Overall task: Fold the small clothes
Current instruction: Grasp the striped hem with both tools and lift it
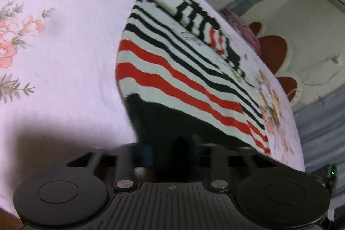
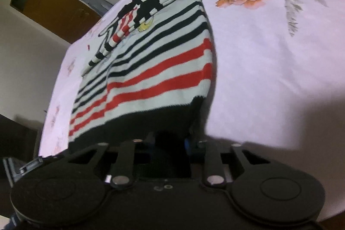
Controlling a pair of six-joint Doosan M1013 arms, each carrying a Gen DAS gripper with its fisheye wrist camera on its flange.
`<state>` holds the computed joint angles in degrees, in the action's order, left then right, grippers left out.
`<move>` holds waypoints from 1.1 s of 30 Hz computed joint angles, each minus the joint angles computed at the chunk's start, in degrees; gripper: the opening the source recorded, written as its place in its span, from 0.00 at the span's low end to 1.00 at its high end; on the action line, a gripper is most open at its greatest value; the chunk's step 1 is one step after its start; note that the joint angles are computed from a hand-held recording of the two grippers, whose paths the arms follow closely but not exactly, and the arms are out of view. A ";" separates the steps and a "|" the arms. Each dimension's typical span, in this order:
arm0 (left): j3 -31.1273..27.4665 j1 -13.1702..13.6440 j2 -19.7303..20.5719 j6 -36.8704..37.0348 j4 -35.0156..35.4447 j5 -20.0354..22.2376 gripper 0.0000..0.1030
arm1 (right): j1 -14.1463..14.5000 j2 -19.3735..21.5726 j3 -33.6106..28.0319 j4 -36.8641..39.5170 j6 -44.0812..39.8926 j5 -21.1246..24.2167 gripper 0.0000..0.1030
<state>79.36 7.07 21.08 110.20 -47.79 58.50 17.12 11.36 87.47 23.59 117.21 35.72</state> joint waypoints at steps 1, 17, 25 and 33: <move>-0.42 -0.22 0.33 -0.68 0.63 -0.05 0.12 | -0.04 0.15 -0.20 0.16 -0.41 0.07 0.10; -0.54 0.00 -1.77 -2.88 -3.10 -9.24 0.07 | 0.18 -2.30 -0.20 -6.97 4.70 -11.81 0.05; -13.87 -1.08 4.71 -3.99 -7.15 -11.01 0.07 | -1.69 3.74 -12.85 -15.46 9.18 -10.56 0.05; -40.28 -4.28 20.74 -21.18 6.96 -4.66 0.07 | -5.96 16.39 -30.23 -10.04 9.74 -2.62 0.05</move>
